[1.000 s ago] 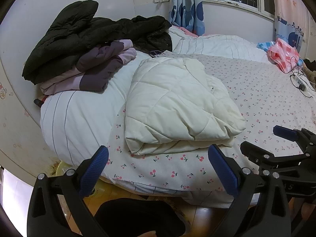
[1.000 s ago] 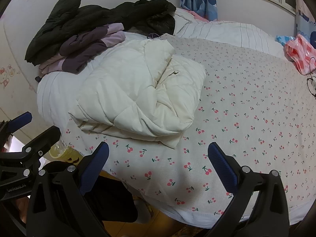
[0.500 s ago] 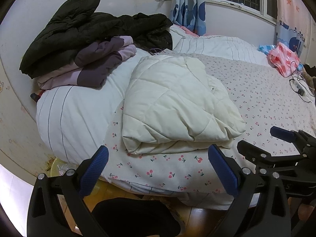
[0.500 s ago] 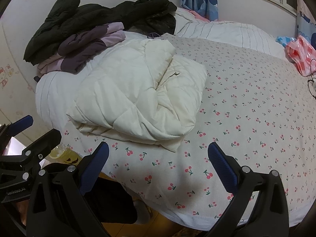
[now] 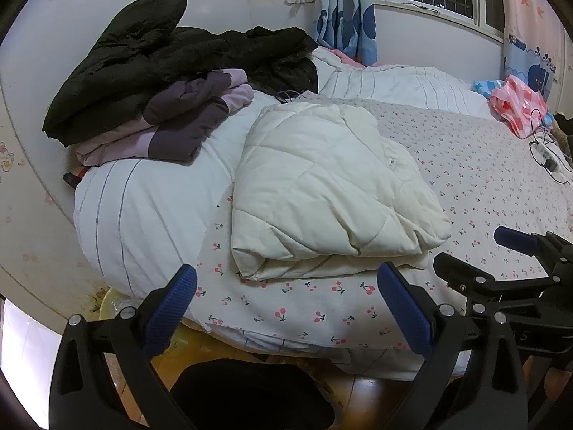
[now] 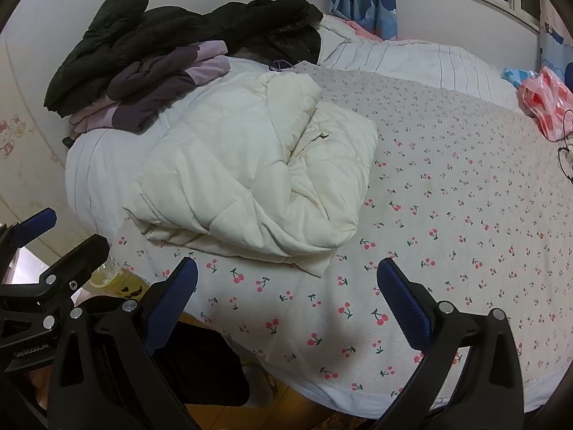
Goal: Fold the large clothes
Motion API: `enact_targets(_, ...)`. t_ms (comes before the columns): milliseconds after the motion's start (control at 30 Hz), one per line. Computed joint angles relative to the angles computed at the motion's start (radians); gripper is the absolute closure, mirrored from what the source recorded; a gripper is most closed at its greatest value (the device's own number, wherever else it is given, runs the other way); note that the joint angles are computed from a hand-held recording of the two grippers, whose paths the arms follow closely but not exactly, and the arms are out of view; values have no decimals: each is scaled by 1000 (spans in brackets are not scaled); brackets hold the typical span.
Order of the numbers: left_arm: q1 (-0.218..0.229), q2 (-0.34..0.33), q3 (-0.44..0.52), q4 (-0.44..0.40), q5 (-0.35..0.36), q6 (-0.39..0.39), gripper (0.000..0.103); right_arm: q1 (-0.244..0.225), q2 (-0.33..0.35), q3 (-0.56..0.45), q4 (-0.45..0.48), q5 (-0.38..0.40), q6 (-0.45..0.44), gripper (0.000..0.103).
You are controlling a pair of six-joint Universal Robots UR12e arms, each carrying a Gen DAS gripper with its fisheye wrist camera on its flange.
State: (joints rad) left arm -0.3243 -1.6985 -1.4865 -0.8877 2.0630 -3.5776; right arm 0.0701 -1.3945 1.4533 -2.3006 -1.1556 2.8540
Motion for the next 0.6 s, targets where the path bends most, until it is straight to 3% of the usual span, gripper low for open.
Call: enact_targets(600, -11, 34, -24, 21, 4, -17, 7, 8, -31, 18, -29, -5, -6, 6)
